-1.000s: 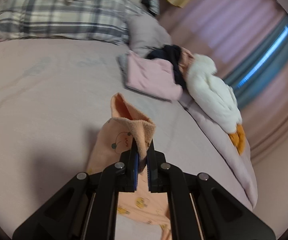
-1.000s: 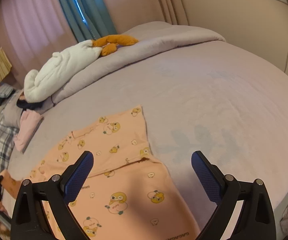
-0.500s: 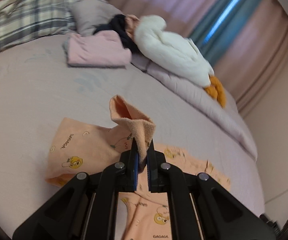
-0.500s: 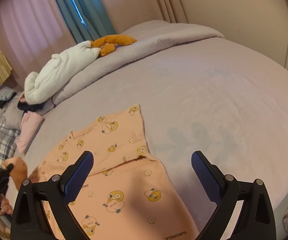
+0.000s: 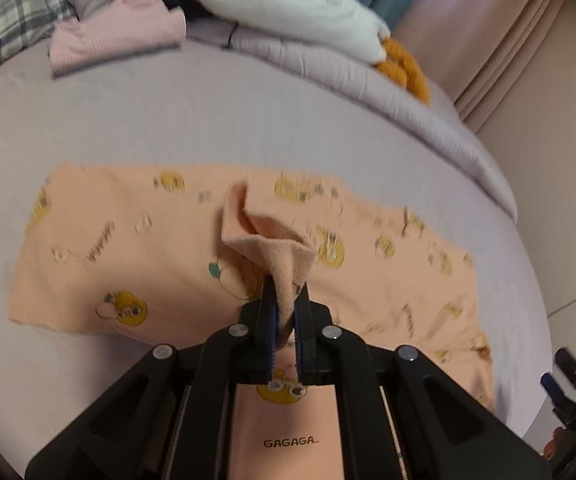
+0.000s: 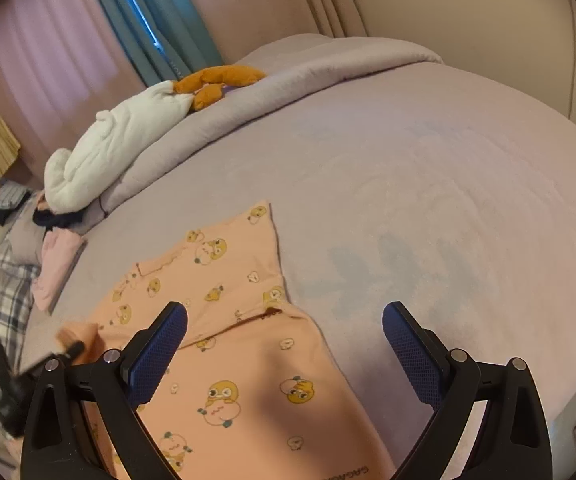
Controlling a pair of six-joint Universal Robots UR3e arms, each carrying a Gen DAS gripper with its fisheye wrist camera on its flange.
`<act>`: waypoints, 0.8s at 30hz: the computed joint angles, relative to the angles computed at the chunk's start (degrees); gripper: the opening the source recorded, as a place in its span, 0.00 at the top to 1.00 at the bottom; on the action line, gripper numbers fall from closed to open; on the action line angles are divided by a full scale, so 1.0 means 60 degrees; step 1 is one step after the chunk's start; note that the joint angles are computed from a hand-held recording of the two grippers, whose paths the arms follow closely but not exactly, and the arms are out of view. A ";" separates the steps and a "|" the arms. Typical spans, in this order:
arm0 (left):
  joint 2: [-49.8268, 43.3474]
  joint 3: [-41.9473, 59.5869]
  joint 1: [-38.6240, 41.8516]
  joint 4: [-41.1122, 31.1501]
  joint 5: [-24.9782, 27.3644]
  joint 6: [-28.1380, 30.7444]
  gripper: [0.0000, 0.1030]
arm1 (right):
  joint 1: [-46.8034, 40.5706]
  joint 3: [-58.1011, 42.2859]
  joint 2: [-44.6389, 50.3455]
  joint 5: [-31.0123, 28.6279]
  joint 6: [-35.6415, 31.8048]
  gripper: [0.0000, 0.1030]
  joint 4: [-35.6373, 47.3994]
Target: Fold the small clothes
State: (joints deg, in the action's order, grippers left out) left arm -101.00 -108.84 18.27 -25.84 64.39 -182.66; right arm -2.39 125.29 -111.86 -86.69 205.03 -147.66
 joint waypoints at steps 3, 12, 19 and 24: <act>-0.0358 0.0342 -0.0054 -0.0780 0.0102 0.0106 0.91 | 0.0010 0.0032 0.0065 0.0183 -0.0039 0.05 -0.0048; 0.0604 -0.0159 0.0747 -0.1491 -0.2175 0.0786 0.40 | 0.0737 -0.0519 0.0973 0.0003 -0.0044 0.05 -0.0196; 0.1575 -0.0407 0.1144 -0.2014 -0.2407 0.1163 0.36 | 0.1506 -0.1419 0.1965 -0.0013 -0.0166 0.05 -0.0244; 0.2166 -0.0752 0.2145 -0.1940 -0.1774 0.0843 0.34 | 0.2244 -0.2692 0.3494 0.0554 -0.0431 0.05 -0.0400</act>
State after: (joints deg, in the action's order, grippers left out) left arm -88.00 -113.36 31.14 -37.48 53.75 -177.60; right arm 11.07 109.14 -90.89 -83.37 202.44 -150.07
